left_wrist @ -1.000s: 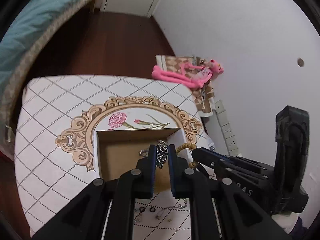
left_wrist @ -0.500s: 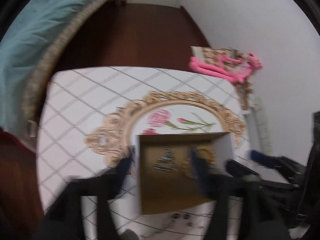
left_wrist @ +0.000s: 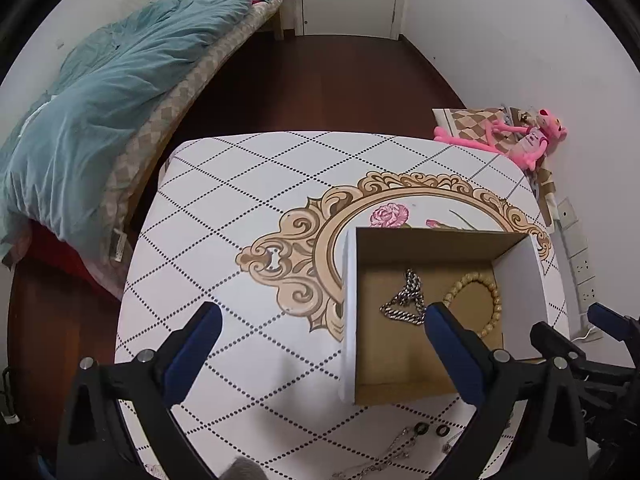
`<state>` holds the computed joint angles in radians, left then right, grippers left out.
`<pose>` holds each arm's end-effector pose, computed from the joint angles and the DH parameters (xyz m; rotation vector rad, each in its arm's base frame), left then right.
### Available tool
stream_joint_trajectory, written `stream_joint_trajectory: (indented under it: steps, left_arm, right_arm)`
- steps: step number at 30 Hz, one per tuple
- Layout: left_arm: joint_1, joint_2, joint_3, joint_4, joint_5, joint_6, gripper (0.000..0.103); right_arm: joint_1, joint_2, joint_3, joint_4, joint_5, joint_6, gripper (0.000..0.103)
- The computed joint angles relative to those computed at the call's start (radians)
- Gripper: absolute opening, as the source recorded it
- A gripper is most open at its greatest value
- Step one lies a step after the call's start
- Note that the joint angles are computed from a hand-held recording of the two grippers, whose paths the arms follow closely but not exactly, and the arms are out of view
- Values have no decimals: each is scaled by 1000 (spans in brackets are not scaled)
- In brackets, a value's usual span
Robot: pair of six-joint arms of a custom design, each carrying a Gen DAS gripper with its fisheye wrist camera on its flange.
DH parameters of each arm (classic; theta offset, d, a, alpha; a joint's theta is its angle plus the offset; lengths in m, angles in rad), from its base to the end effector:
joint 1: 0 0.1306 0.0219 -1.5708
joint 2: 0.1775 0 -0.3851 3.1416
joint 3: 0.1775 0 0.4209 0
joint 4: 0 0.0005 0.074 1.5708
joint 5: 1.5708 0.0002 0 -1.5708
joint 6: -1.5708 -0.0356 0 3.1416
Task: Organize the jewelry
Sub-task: 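Withdraw both tools from the box back over the table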
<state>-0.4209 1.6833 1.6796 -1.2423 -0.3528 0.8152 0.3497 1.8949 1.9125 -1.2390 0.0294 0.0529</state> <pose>0.5406 -0.2291 0.3962 -0.6001 2.6057 0.1345 0.6255 0.2265 0.3726 -0.5510 2.7367 0.0322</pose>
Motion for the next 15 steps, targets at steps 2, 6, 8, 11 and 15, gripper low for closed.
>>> stream_joint_trajectory:
  steps: [2, 6, 8, 11, 15]
  left_arm:
    - [-6, -12, -8, 3, -9, 5, 103]
    - [-32, -41, -15, -6, -67, 12, 103]
    - [-47, -57, -16, -10, -95, 16, 103]
    - [-75, -89, -20, -15, -134, 18, 103]
    - [-117, -126, -17, -36, -194, 30, 103]
  right_arm:
    - [-2, -19, -20, 12, -8, -9, 91]
    - [0, -75, -70, 48, -10, -14, 91]
    - [0, -106, -93, 62, -13, -13, 91]
    - [-2, -161, -131, 87, -16, -14, 91]
    - [-6, -240, -182, 118, -19, -11, 91]
